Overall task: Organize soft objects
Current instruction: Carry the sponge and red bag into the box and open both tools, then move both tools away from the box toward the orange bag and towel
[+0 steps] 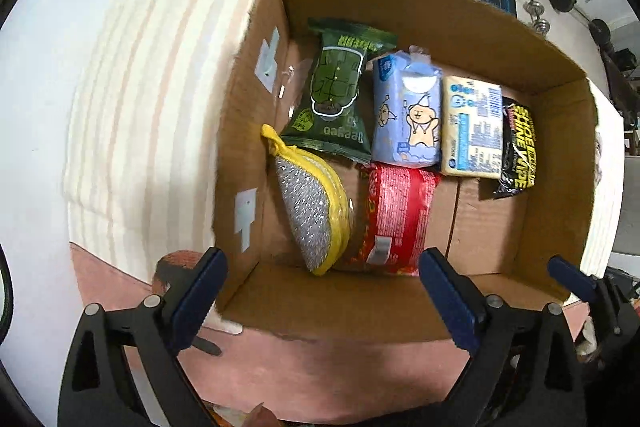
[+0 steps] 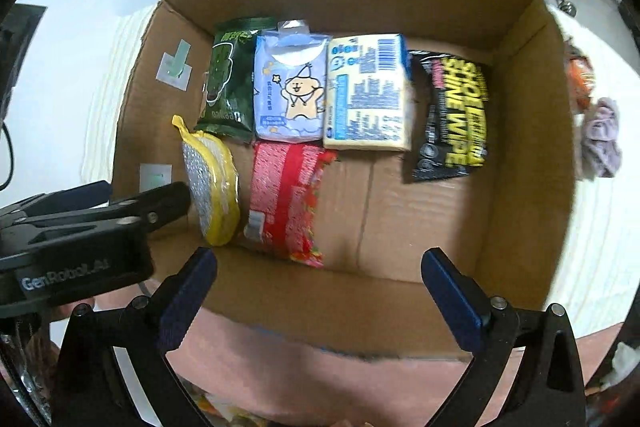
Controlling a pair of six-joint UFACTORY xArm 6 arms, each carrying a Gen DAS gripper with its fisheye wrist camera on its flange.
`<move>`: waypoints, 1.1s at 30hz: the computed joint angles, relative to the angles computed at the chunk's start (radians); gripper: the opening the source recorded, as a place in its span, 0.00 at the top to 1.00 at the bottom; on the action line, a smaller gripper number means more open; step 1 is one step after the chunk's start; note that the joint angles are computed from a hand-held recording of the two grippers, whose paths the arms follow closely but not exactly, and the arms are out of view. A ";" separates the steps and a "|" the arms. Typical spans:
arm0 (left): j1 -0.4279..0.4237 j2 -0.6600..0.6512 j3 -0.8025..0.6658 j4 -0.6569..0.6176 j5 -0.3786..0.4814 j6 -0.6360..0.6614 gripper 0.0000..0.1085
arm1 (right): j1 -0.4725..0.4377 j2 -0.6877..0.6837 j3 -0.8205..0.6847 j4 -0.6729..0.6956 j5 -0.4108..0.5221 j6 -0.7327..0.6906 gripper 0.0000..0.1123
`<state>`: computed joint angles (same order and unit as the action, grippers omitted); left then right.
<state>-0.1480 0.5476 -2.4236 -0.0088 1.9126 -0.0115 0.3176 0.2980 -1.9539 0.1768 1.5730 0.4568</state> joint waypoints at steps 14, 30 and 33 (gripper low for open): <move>-0.050 -0.390 0.379 0.039 -0.234 -0.052 0.10 | 0.037 -0.285 0.182 -0.135 -0.044 0.053 0.08; -0.118 -0.476 0.305 0.087 -0.198 -0.082 0.10 | 0.052 -0.447 0.182 -0.162 -0.017 0.080 0.08; -0.140 -0.464 0.267 0.089 -0.183 -0.094 0.10 | 0.037 -0.458 0.181 -0.137 -0.028 0.071 0.08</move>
<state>-0.2883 0.0835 -2.1562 0.0803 1.7293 -0.1053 0.3542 -0.1601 -1.7729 0.0398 1.5454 0.5279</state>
